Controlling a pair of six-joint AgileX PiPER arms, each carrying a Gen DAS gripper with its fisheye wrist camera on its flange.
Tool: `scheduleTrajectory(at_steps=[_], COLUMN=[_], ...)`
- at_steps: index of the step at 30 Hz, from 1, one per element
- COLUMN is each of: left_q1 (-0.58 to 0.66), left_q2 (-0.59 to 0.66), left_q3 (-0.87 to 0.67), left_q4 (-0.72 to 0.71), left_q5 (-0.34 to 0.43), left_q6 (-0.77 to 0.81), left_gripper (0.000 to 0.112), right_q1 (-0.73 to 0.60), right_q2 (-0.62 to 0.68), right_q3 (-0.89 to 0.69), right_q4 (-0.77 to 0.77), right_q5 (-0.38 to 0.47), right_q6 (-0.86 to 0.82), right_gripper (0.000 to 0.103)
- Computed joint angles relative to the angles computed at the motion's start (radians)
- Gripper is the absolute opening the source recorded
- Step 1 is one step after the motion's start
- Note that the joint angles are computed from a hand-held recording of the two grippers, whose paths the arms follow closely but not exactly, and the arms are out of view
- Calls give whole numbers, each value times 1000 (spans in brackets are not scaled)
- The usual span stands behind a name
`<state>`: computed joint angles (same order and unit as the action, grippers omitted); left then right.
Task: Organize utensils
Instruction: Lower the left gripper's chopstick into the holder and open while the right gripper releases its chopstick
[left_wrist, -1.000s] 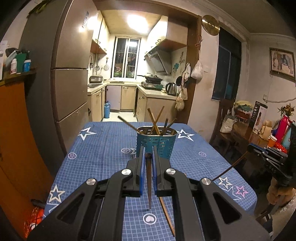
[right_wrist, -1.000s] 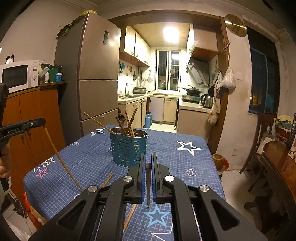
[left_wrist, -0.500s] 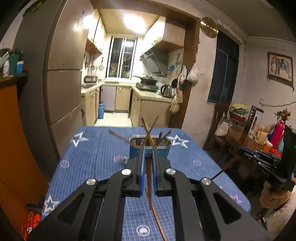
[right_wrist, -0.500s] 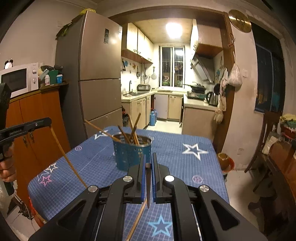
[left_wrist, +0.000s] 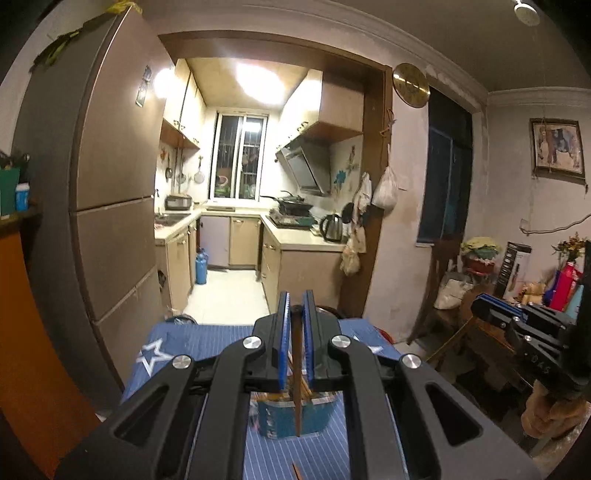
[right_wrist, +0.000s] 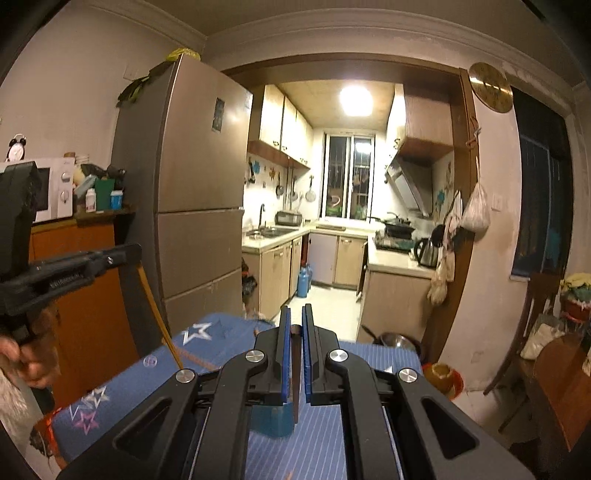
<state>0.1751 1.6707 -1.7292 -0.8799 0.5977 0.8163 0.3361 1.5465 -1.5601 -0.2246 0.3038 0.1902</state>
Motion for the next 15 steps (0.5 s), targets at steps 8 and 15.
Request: scheduleTrajectory(at_steps=[8,15], left_q1=[-85,-96], left_q2=[226,380], left_q3=[-337,-520], left_q4=[266,336], left_q5=[-9,36], left_q6=[-254,-331], left_gripper=[6,6], right_q1=[-27,-38], right_q2=[260,459], right_q3=[-399,-644], right_q4=[139,183], right_q5=[122,225], right_q6=[-112,-120], right_gripper=[7,7])
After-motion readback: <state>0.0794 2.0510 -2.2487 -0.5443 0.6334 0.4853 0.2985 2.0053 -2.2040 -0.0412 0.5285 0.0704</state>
